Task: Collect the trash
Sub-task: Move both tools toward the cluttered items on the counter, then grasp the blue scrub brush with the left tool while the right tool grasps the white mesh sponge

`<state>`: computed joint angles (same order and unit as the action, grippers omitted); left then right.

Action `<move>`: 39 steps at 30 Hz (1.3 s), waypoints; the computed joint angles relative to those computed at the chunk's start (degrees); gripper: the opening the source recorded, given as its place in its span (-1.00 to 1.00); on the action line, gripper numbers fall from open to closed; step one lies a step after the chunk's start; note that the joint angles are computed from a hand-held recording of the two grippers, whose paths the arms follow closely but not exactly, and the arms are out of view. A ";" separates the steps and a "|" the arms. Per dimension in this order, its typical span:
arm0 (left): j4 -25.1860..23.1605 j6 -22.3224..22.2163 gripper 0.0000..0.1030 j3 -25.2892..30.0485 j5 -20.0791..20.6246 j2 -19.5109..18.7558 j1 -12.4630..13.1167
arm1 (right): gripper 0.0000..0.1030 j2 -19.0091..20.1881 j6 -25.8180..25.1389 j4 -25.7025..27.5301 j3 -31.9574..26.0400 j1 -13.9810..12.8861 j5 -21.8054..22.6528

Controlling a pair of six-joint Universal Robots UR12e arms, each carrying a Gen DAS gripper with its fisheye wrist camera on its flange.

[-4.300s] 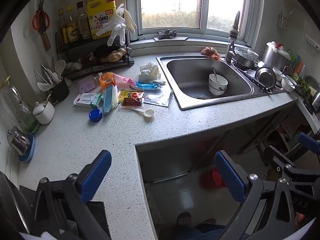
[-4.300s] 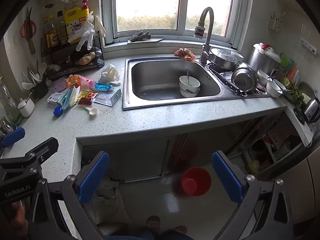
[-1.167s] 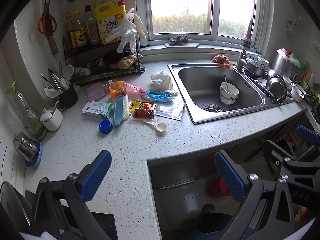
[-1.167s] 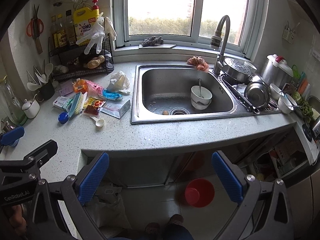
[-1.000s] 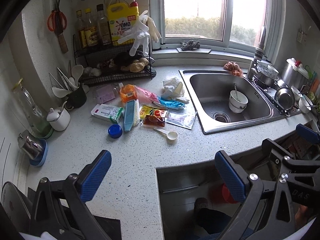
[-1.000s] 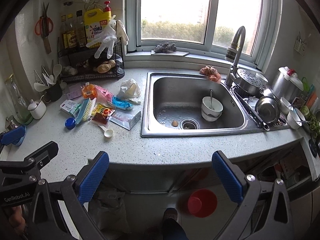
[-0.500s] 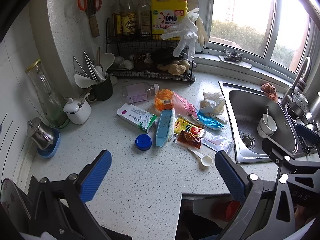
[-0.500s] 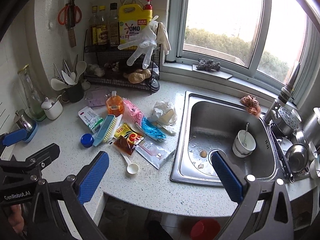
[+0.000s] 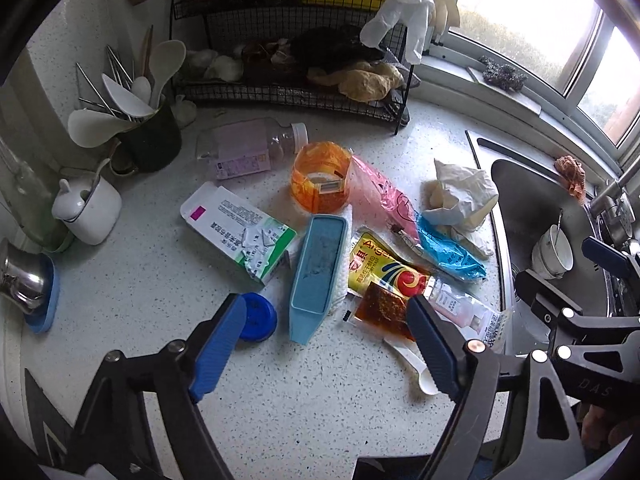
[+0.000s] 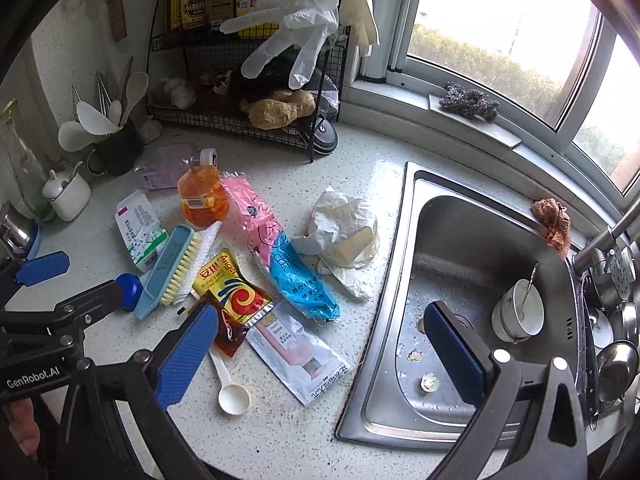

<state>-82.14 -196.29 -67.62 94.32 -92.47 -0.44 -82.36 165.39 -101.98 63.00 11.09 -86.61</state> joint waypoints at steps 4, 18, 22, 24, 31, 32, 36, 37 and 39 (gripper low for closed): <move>-1.66 1.15 0.53 0.61 -0.81 -2.29 0.54 | 1.00 2.58 -0.87 1.86 -1.63 0.11 -0.88; -4.52 1.44 -0.06 1.40 -1.33 -5.98 1.08 | 1.00 6.61 -3.67 6.13 -4.75 -0.08 -1.82; -4.80 0.63 -0.29 1.34 -1.47 -6.21 1.26 | 1.00 6.89 -4.14 6.57 -5.26 -0.14 -0.82; -4.14 -0.28 -0.36 0.90 -2.19 -5.91 1.56 | 1.00 7.12 -4.36 6.81 -5.62 -0.11 -0.49; -1.99 -0.44 -0.41 -0.22 -4.18 -4.62 1.97 | 1.00 6.81 -4.98 6.93 -5.69 -0.15 1.11; -1.53 -0.29 -0.41 -0.35 -4.37 -4.42 1.97 | 1.00 6.86 -4.98 7.29 -5.87 -0.21 1.46; -1.46 -0.50 -0.41 0.04 -3.57 -4.03 1.95 | 1.00 6.80 -5.32 7.58 -6.16 -0.29 2.37; -1.47 -0.80 -0.41 0.21 -3.15 -3.98 1.97 | 1.00 6.92 -5.43 7.63 -6.42 -0.29 2.78; -1.31 -1.41 -0.41 0.70 -2.95 -3.98 2.23 | 1.00 7.14 -5.76 7.50 -6.90 -0.17 3.53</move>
<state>-83.45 -197.70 -66.92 91.36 -96.45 1.80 -75.23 159.63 -94.48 56.10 10.91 -83.08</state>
